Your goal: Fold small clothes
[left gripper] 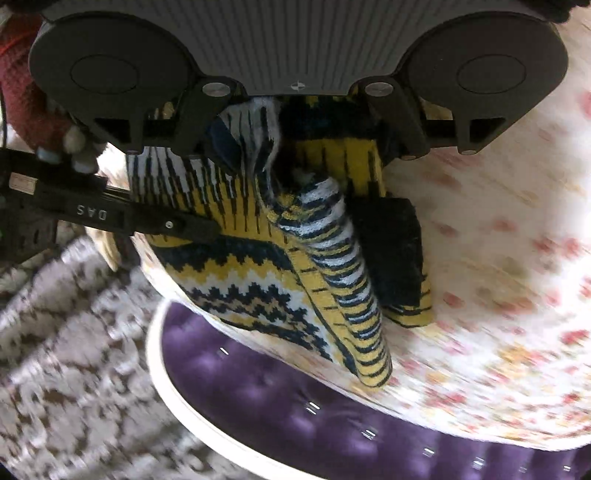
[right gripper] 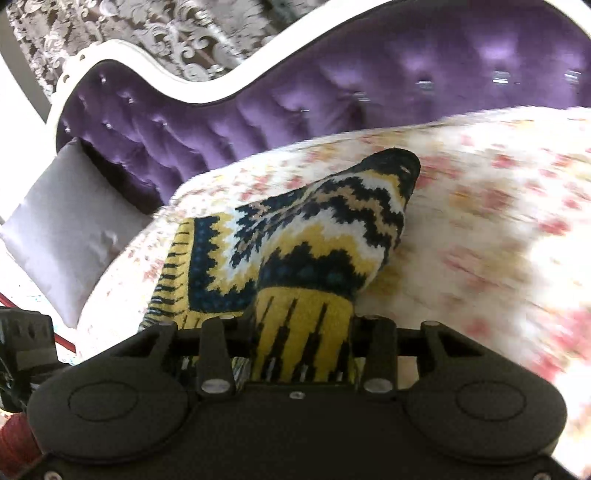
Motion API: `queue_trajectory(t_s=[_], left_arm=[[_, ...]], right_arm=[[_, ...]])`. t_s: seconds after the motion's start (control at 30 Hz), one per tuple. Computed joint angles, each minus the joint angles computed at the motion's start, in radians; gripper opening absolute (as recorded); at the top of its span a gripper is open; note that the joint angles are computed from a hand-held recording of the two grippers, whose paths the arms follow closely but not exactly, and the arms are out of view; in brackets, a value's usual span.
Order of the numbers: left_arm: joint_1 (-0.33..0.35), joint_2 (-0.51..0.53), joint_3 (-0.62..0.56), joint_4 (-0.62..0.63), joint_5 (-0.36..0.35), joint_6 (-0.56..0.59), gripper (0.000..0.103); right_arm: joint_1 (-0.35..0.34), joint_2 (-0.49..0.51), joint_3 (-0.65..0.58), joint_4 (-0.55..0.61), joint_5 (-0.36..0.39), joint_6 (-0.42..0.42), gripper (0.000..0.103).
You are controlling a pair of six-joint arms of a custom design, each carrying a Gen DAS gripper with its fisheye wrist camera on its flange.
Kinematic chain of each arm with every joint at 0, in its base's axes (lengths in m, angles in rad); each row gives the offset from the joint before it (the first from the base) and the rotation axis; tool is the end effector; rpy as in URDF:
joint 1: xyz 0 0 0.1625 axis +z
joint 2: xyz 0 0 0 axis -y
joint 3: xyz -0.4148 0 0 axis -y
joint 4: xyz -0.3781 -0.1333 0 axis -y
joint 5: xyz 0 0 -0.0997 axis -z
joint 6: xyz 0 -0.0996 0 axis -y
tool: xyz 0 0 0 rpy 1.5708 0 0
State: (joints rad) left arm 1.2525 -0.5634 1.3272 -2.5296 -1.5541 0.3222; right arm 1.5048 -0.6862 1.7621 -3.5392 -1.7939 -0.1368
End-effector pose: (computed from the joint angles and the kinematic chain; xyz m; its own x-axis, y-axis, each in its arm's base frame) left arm -0.1037 -0.7459 0.0441 -0.8045 0.5889 -0.0769 0.5922 0.7857 -0.1786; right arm 0.0689 -0.6446 0.1093 -0.9584 0.1486 0.2437 -0.0902 0.6525 -0.7524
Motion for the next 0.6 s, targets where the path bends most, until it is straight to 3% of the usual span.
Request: queue_trajectory(t_s=[0.17, 0.33, 0.47, 0.6], left_arm=[[-0.042, -0.009, 0.091, -0.106, 0.079, 0.045, 0.069], [-0.048, -0.007, 0.088, -0.099, 0.094, 0.043, 0.069], [-0.063, -0.009, 0.108, -0.12, 0.128, 0.063, 0.07], [-0.055, -0.011, 0.104, -0.114, 0.116, 0.046, 0.07]], right_arm=[[-0.012, -0.049, 0.102, -0.074, -0.055, -0.001, 0.053], [0.009, 0.003, 0.085, -0.151, -0.132, -0.006, 0.059], [-0.008, 0.038, 0.098, -0.249, -0.124, 0.044, 0.064], [-0.043, 0.061, 0.132, -0.37, -0.056, 0.067, 0.063]])
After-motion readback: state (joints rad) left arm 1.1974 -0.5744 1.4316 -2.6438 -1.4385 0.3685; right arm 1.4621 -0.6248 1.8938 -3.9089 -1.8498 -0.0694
